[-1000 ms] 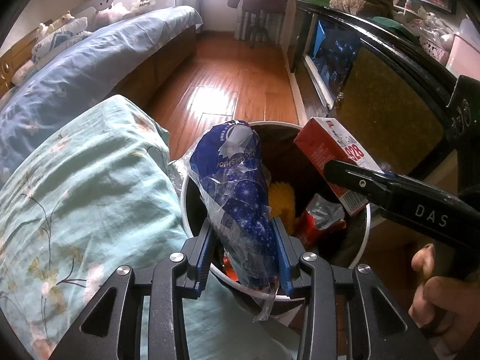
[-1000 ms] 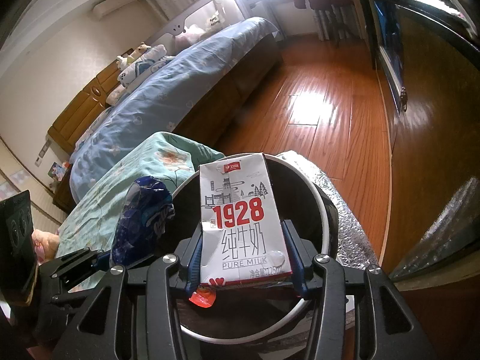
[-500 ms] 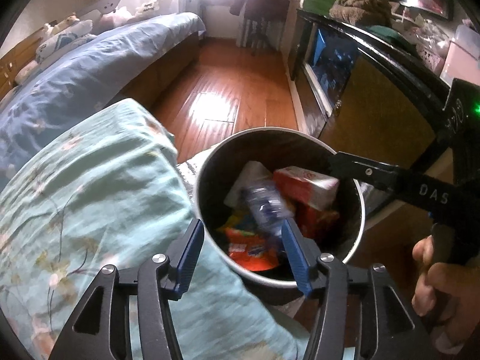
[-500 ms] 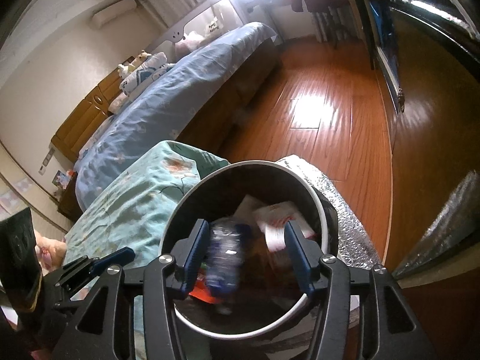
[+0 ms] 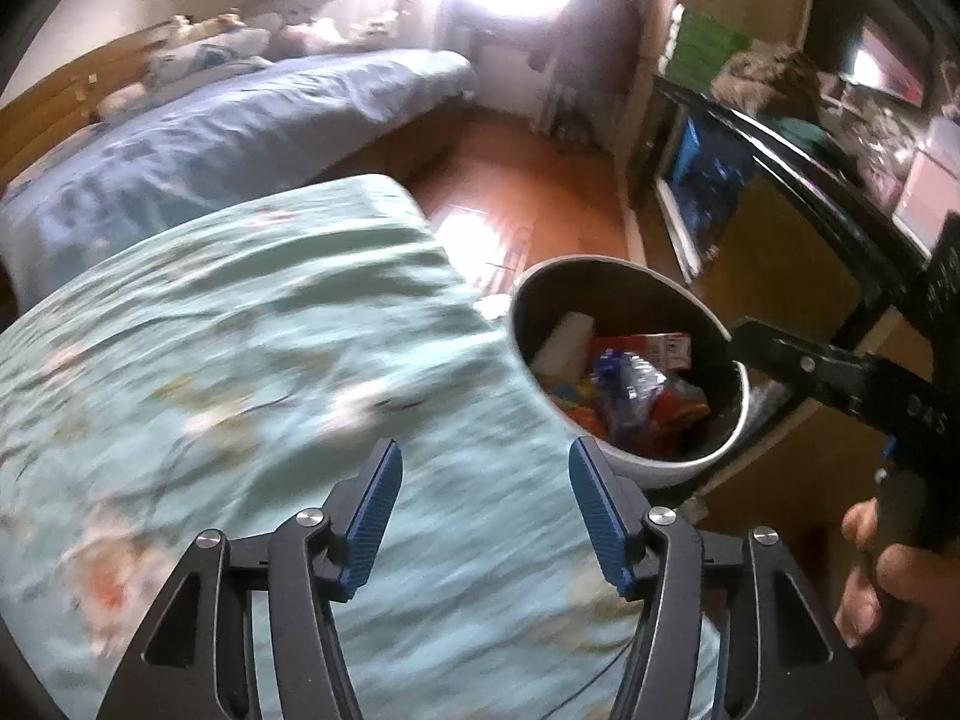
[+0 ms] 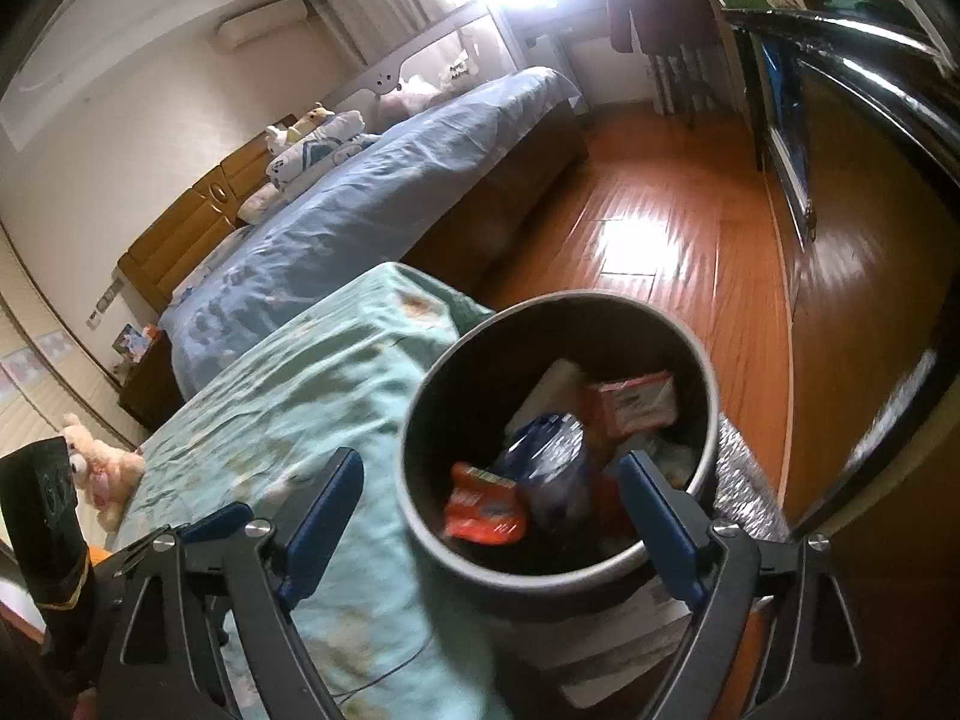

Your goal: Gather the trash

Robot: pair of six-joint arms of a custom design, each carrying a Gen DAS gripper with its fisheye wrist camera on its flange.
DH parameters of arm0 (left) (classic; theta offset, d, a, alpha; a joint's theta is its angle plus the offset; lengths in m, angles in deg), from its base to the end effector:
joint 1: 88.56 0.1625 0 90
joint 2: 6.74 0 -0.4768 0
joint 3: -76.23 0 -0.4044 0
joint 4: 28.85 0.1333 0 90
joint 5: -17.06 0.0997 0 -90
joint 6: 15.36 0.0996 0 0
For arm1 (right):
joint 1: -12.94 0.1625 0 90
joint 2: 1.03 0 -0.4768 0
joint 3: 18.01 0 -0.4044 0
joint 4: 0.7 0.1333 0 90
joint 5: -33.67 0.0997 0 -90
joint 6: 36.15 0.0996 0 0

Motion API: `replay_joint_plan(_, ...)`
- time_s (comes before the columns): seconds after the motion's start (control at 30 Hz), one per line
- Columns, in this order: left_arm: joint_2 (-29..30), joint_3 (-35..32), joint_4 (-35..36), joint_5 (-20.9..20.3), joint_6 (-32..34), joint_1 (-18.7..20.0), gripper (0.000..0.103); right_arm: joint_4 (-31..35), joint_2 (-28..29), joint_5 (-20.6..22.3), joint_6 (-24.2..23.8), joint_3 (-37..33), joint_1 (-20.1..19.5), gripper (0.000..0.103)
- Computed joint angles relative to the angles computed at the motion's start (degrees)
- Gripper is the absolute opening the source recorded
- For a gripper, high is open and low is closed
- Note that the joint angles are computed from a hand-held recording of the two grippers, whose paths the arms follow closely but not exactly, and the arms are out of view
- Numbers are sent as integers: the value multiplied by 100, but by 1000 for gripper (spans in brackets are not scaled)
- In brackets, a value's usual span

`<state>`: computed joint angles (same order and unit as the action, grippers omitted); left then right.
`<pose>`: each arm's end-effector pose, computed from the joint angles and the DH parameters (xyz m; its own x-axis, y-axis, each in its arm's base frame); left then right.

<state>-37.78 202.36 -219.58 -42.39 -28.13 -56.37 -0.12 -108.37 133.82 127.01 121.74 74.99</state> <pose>-0.3085 -0.4115 -0.0700 -0.6748 0.5676 -0.4716 0.7106 0.6722 -0.2077 -0.0043 -0.2550 0.2639 -0.8399 0.4272 0.3348 0.0124 0.6318 -0.7750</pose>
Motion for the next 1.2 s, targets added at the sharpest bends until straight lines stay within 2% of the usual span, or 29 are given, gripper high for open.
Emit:
replay_joint_plan(0.23,-593,1032,-877,166,-624,-100,62,-780,361,933,197,325,1291,89)
replay_joint_plan(0.33,-839,1397,-1134,399,-819,-222,62,-1101,570,1368,211,382,1798,93)
replay_joint_plan(0.47,-1128,1800,-1350,723,-1044,-462,66,-1369,864,2035,206,312,2578,94)
replay_joint_plan(0.53,-1214,1984,-1444,965,-1160,-658,69,-1494,956,2387,162,266,2969,94)
replay_joint_plan(0.6,-1265,2130,-1552,1192,-1308,-832,79,-1764,994,2773,4,246,3409,100)
replay_joint_plan(0.67,-1167,2286,-1838,1639,-1471,-1082,87,-2368,995,3169,-422,339,3855,103)
replay_joint_plan(0.77,-993,2524,-2044,2391,-1809,-1484,102,-2981,1025,3358,-909,489,4024,103)
replay_joint_plan(0.83,-949,2650,-1890,2700,-2132,-1709,102,-3020,1090,3288,-893,493,3961,103)
replay_joint_plan(1.03,-1010,2728,-1066,3072,-2801,-2070,102,-3064,1132,3078,-802,531,3799,103)
replay_joint_plan(1.2,-1016,2667,-670,3290,-2993,-2222,102,-3043,1079,3018,-809,577,3762,103)
